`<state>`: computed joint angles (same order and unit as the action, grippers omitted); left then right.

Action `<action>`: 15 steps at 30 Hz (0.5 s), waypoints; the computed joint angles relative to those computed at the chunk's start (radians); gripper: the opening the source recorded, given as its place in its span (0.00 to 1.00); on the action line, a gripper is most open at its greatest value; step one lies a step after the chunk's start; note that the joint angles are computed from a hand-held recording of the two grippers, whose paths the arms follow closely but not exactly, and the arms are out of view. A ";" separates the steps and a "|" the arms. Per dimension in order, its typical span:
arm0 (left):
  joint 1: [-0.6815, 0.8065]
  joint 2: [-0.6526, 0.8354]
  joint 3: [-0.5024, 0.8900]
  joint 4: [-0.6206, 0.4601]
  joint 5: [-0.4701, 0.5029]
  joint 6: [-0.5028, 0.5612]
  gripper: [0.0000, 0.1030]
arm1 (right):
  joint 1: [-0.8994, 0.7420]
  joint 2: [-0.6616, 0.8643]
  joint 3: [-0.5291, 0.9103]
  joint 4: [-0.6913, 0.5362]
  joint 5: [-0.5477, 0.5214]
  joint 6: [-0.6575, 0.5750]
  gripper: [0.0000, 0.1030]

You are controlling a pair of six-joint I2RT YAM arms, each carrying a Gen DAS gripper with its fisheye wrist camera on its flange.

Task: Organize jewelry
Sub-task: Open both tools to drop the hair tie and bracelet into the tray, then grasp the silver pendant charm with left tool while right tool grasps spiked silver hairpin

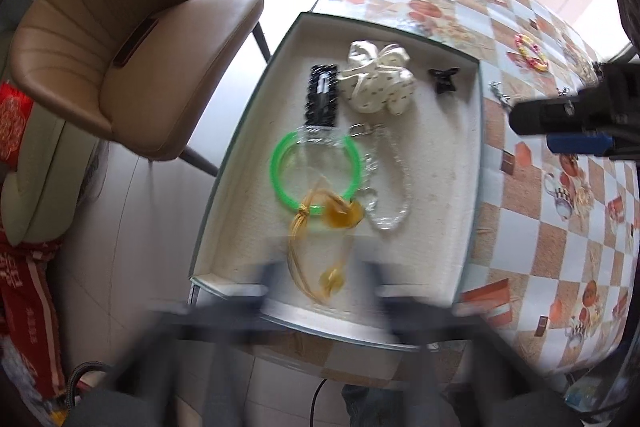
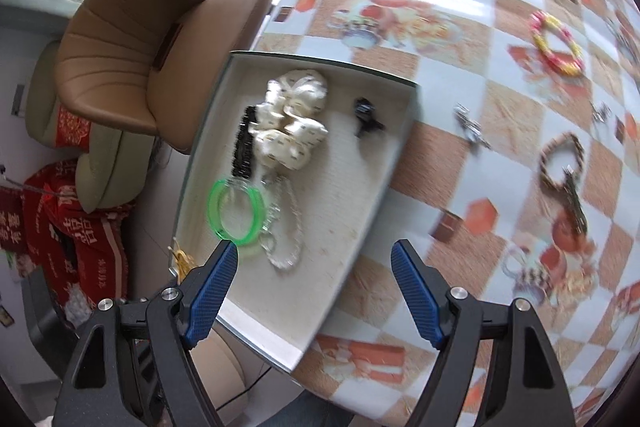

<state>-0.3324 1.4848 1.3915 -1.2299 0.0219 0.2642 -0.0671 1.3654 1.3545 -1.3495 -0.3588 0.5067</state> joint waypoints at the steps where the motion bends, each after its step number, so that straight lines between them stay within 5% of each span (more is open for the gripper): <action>1: -0.013 -0.022 -0.015 0.026 -0.016 -0.011 1.00 | -0.022 -0.018 -0.018 -0.006 -0.002 -0.007 0.79; 10: -0.170 0.006 0.074 0.002 -0.025 -0.058 1.00 | -0.332 -0.176 -0.133 -0.114 0.008 -0.167 0.83; 11: -0.188 0.013 0.084 -0.002 -0.024 -0.069 1.00 | -0.370 -0.191 -0.138 -0.127 0.011 -0.193 0.86; 12: -0.203 0.017 0.091 -0.006 -0.026 -0.079 1.00 | -0.420 -0.206 -0.143 -0.140 0.016 -0.229 1.00; 15: -0.250 0.032 0.102 -0.007 -0.035 -0.103 1.00 | -0.520 -0.241 -0.153 -0.148 0.037 -0.317 1.00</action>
